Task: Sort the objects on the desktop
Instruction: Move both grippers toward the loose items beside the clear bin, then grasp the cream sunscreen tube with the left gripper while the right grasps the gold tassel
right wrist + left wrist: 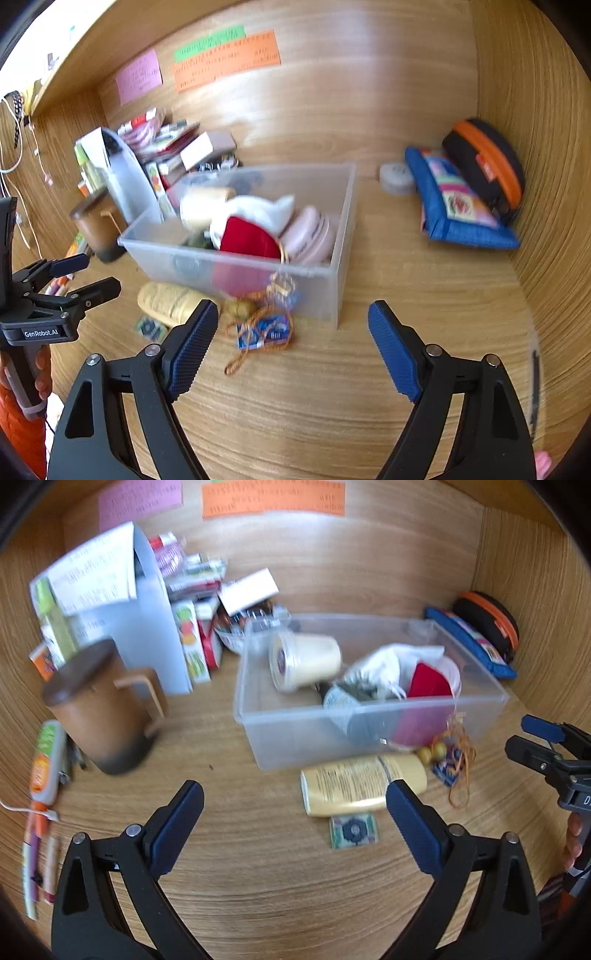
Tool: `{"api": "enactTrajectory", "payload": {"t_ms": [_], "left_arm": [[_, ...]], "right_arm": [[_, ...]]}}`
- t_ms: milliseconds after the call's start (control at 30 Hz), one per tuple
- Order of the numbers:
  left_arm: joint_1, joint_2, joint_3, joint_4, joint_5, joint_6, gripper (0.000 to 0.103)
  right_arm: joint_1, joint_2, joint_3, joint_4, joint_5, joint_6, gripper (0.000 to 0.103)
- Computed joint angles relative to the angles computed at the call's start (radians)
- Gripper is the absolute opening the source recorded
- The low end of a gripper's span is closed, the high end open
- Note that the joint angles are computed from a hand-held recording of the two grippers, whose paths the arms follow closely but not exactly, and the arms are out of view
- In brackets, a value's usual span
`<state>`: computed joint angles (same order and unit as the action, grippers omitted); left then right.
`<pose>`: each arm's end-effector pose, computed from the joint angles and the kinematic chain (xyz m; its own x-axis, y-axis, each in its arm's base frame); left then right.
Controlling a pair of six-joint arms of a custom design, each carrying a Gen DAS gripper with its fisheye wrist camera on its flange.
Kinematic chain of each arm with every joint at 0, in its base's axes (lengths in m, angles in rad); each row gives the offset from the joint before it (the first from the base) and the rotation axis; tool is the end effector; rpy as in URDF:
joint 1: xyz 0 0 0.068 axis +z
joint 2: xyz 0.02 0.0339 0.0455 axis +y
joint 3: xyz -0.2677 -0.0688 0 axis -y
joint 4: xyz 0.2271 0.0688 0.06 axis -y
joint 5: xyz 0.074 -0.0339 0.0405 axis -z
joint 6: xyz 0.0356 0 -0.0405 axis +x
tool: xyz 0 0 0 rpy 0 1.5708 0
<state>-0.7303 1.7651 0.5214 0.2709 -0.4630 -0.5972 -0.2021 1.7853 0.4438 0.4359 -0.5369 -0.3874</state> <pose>0.2051 -0.1623 0.0929 -0.7394 -0.0132 -0.6731 -0.0076 0.9999 -0.0113 0.2501 -0.0327 0.0853 -0.6620 -0.1957 -0.7235 -0.4178 0.8978 0.1394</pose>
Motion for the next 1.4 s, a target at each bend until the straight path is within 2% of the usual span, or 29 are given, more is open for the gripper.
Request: {"api": "enactTrajectory", "payload": {"t_ms": [200,500,700,867,1167,1233,1333,1400], "left_arm": [[0.007,0.116,0.075,0.011,0.058,0.049,0.100],[0.034,0.236,0.219,-0.042,0.146,0.134,0.100],[0.053,0.274,0.273,-0.053,0.213,0.147,0.102],[0.046,0.306,0.330,-0.095,0.220,0.168,0.103],[0.061,0.340,0.395,-0.139,0.304,0.137,0.103],[0.050,0.349,0.390,-0.129,0.290,0.140,0.103],[0.015,0.337,0.350,-0.107,0.232,0.162,0.092],[0.009,0.311,0.302,-0.073,0.236,0.171,0.084]], "right_arm": [[0.051,0.058,-0.001,0.034,0.020,-0.020,0.081],[0.086,0.121,0.067,-0.010,0.026,-0.028,0.080],[0.099,0.177,0.126,-0.052,0.028,-0.023,0.080],[0.123,0.191,0.144,-0.065,0.033,-0.028,0.080],[0.067,0.210,0.187,-0.135,-0.024,-0.024,0.079],[0.049,0.216,0.201,-0.162,-0.047,-0.029,0.079],[0.035,0.214,0.208,-0.185,-0.063,-0.035,0.079],[0.039,0.208,0.205,-0.188,-0.060,-0.040,0.079]]}}
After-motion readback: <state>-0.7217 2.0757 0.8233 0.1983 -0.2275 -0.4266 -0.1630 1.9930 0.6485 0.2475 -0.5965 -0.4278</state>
